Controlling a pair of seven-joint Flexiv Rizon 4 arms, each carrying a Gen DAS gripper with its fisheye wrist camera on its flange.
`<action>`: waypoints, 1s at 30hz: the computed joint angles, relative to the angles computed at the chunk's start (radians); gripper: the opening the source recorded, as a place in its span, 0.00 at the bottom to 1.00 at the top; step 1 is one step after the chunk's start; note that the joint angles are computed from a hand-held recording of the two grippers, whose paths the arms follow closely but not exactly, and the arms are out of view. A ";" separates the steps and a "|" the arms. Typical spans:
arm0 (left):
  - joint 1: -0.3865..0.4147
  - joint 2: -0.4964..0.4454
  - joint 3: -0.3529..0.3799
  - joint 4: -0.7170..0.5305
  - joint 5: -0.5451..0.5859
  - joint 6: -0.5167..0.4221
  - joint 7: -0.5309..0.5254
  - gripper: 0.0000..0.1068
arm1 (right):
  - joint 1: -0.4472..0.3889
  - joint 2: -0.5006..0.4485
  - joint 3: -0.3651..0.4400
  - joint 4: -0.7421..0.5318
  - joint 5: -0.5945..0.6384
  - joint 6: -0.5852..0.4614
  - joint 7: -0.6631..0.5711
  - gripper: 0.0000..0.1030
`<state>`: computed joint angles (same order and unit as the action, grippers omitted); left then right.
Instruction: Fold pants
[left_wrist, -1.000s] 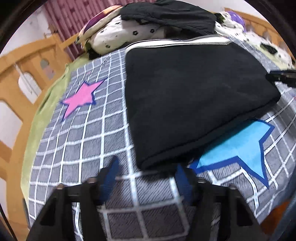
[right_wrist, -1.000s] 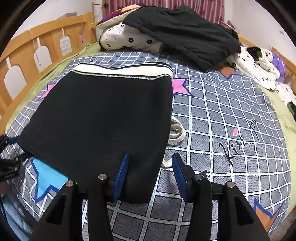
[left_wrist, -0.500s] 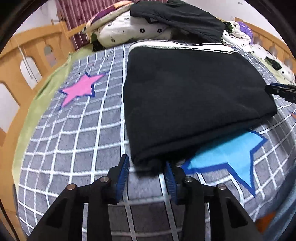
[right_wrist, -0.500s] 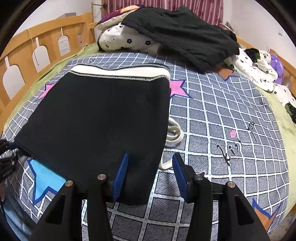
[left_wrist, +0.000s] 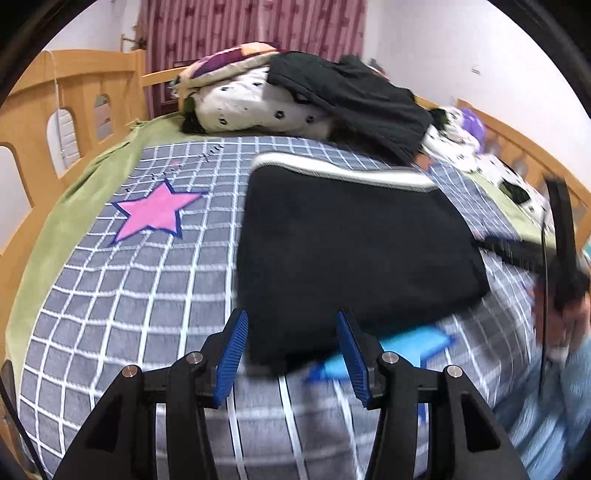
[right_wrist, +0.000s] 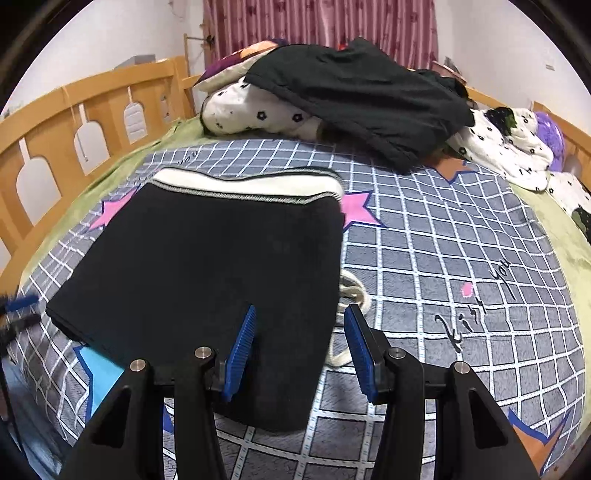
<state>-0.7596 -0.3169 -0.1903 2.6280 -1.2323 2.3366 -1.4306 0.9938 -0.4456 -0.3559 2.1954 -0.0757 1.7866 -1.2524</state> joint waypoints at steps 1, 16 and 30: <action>0.012 -0.004 0.007 -0.015 0.005 -0.004 0.000 0.45 | 0.008 -0.004 -0.008 -0.003 -0.004 -0.014 -0.002 0.47; 0.061 -0.037 -0.037 -0.121 -0.258 -0.096 0.213 0.50 | -0.109 -0.018 0.079 -0.042 -0.114 -0.068 0.146 0.52; 0.269 -0.171 0.110 -0.436 0.030 -0.232 0.327 0.50 | -0.246 -0.218 0.135 -0.465 -0.240 -0.166 0.151 0.50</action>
<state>-0.4910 -0.4881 -0.0808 2.1921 -1.2021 2.1051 -1.1035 0.7477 -0.6633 -0.2207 1.7302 -0.3155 1.6211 -1.1011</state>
